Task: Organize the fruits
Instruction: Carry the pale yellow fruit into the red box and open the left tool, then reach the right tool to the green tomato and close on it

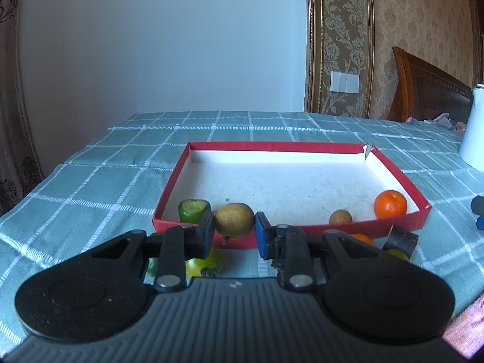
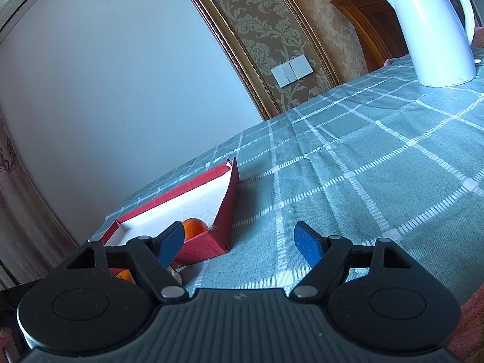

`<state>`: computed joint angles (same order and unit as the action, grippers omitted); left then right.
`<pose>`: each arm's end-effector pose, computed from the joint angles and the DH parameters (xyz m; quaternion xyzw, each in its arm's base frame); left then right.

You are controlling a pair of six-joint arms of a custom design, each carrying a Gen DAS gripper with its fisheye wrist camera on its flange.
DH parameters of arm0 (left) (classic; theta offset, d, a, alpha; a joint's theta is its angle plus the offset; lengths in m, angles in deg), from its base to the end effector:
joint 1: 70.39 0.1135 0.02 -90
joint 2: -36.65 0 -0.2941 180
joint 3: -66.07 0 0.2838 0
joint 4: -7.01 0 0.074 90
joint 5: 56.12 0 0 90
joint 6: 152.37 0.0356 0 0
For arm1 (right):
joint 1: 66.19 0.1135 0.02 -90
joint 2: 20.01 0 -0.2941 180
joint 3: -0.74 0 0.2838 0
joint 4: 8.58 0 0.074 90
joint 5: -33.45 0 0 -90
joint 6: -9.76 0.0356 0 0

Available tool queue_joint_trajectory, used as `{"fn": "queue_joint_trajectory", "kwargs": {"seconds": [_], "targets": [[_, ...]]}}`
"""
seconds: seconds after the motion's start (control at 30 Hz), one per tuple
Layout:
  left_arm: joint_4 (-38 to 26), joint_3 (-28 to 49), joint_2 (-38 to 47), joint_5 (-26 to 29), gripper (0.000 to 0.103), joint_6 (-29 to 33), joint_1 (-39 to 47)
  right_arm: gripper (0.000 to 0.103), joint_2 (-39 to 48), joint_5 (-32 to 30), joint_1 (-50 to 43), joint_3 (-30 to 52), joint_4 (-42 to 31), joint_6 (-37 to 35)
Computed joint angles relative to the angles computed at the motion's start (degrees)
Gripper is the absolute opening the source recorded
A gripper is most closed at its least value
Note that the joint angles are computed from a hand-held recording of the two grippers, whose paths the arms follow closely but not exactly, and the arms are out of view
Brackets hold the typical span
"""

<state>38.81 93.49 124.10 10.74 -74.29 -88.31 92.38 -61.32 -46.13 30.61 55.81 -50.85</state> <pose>0.2353 -0.0614 0.1110 -0.0588 0.8450 0.0368 0.5302 0.2554 0.0964 0.0700 0.0415 0.8083 0.2759 0.5185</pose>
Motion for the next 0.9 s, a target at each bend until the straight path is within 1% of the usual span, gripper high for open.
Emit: {"fn": "queue_joint_trajectory", "kwargs": {"seconds": [0.27, 0.3, 0.37, 0.43, 0.5, 0.6, 0.73, 0.8, 0.9], "targets": [[1.6, 5.8, 7.1, 1.6, 0.026, -0.4, 2.5, 0.080, 0.6, -0.5, 0.0, 0.0, 1.2, 0.1], [1.9, 6.2, 8.0, 1.5, 0.029, -0.1, 2.6, 0.080, 0.7, -0.6, 0.0, -0.1, 1.4, 0.1], [2.2, 7.1, 10.0, 0.3, 0.048, 0.5, 2.4, 0.080, 0.8, -0.7, -0.1, -0.1, 1.7, 0.2], [4.1, 6.5, 10.7, 1.3, 0.083, 1.5, 2.4, 0.080, 0.9, -0.8, -0.1, -0.1, 1.9, 0.2], [6.7, 5.7, 11.3, -0.4, 0.095, 2.5, 1.4, 0.080, 1.0, -0.8, -0.1, -0.1, 1.9, 0.2], [8.9, 5.2, 11.8, 0.2, 0.095, 3.9, 0.9, 0.080, 0.9, -0.6, 0.0, -0.3, 2.0, 0.2], [10.2, 5.8, 12.8, -0.6, 0.095, 4.1, 0.0, 0.080, 1.0, -0.9, -0.4, 0.3, 1.5, 0.8], [11.4, 6.1, 13.5, -1.5, 0.094, 4.5, -0.6, 0.080, 0.3, -0.9, -1.0, 1.3, -1.0, 0.8], [16.9, 4.7, 14.6, -1.8, 0.094, 5.8, -1.0, 0.080, -0.8, -2.6, -2.3, 3.0, -6.0, 0.7]]}}
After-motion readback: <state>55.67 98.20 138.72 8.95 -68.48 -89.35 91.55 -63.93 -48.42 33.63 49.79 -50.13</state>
